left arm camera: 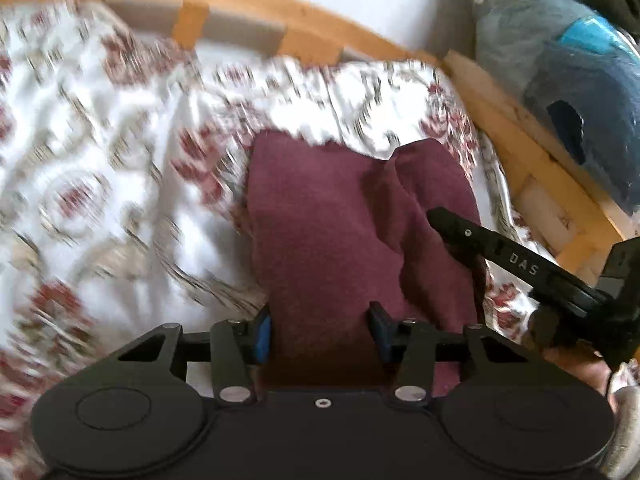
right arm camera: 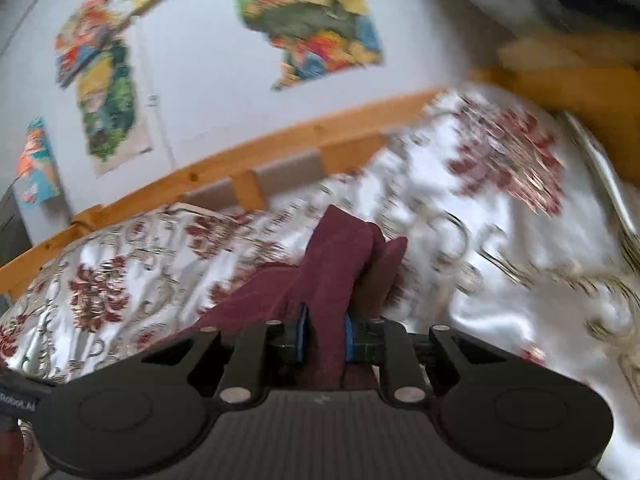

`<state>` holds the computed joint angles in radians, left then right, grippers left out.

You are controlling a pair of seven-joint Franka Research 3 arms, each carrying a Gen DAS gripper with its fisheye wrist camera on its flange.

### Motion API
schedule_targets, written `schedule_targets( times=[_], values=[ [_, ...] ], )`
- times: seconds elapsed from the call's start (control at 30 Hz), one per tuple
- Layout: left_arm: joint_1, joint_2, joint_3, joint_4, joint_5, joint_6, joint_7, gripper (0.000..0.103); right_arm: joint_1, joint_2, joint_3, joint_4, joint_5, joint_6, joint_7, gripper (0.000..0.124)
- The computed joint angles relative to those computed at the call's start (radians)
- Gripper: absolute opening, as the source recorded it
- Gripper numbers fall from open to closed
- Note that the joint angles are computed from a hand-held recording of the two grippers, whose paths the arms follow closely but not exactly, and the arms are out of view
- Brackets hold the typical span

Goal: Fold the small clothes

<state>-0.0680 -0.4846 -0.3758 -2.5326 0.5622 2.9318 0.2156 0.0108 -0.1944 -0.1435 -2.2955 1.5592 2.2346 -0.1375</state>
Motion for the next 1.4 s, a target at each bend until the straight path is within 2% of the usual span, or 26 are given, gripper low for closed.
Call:
schedule_targets(
  times=[0.07,0.17,0.3,0.37,0.47,0.6,0.63,0.7,0.73,0.87,1.07,1.17,1.27,1.4],
  values=[
    [0.023,-0.068,-0.024,-0.027,0.024,-0.035,-0.024,0.049,0.013,-0.04,0.009,-0.031,0.026,-0.009,-0.038,0.021],
    [0.009,-0.171,-0.015,-0.089,0.017,-0.084,-0.043,0.049,0.044,-0.091,0.025,-0.075,0.059,0.002,-0.103,0.021],
    [-0.038,-0.228,0.021,-0.139,-0.042,-0.165,-0.043,0.049,0.085,-0.092,0.055,-0.082,0.019,0.051,-0.032,0.021],
    [-0.047,-0.236,0.032,-0.167,-0.072,-0.156,-0.07,0.051,0.105,-0.083,0.073,-0.083,0.0,0.105,-0.017,0.021],
    [-0.033,-0.245,0.015,-0.191,-0.079,-0.14,-0.105,0.056,0.126,-0.079,0.086,-0.09,-0.008,0.187,0.009,0.022],
    [-0.046,-0.244,0.016,-0.175,-0.08,-0.176,-0.091,0.063,0.13,-0.085,0.072,-0.102,-0.051,0.225,0.068,0.027],
    [-0.059,-0.248,0.021,-0.169,-0.085,-0.201,-0.079,0.069,0.131,-0.096,0.07,-0.11,-0.055,0.234,0.068,0.031],
    [-0.071,-0.262,0.016,-0.155,-0.087,-0.251,-0.067,0.081,0.13,-0.134,0.056,-0.135,-0.067,0.232,0.064,0.046],
    [-0.078,-0.276,0.012,-0.152,-0.083,-0.276,-0.059,0.086,0.129,-0.158,0.05,-0.151,-0.074,0.231,0.062,0.058],
    [-0.126,-0.348,0.004,-0.142,-0.06,-0.387,0.006,0.101,0.122,-0.3,0.029,-0.238,-0.124,0.241,0.078,0.075],
    [-0.197,-0.508,-0.066,-0.157,-0.007,-0.552,0.06,0.102,0.105,-0.588,-0.023,-0.407,-0.265,0.219,0.175,0.099],
    [-0.241,-0.572,-0.102,-0.178,0.024,-0.601,0.067,0.102,0.077,-0.738,-0.055,-0.486,-0.364,0.18,0.279,0.103],
    [-0.295,-0.608,-0.113,-0.203,0.04,-0.621,0.093,0.102,0.037,-0.875,-0.081,-0.559,-0.457,0.151,0.37,0.103],
    [-0.352,-0.637,-0.115,-0.234,0.024,-0.627,0.088,0.102,0.01,-1.02,-0.107,-0.644,-0.527,0.174,0.414,0.103]
  ],
)
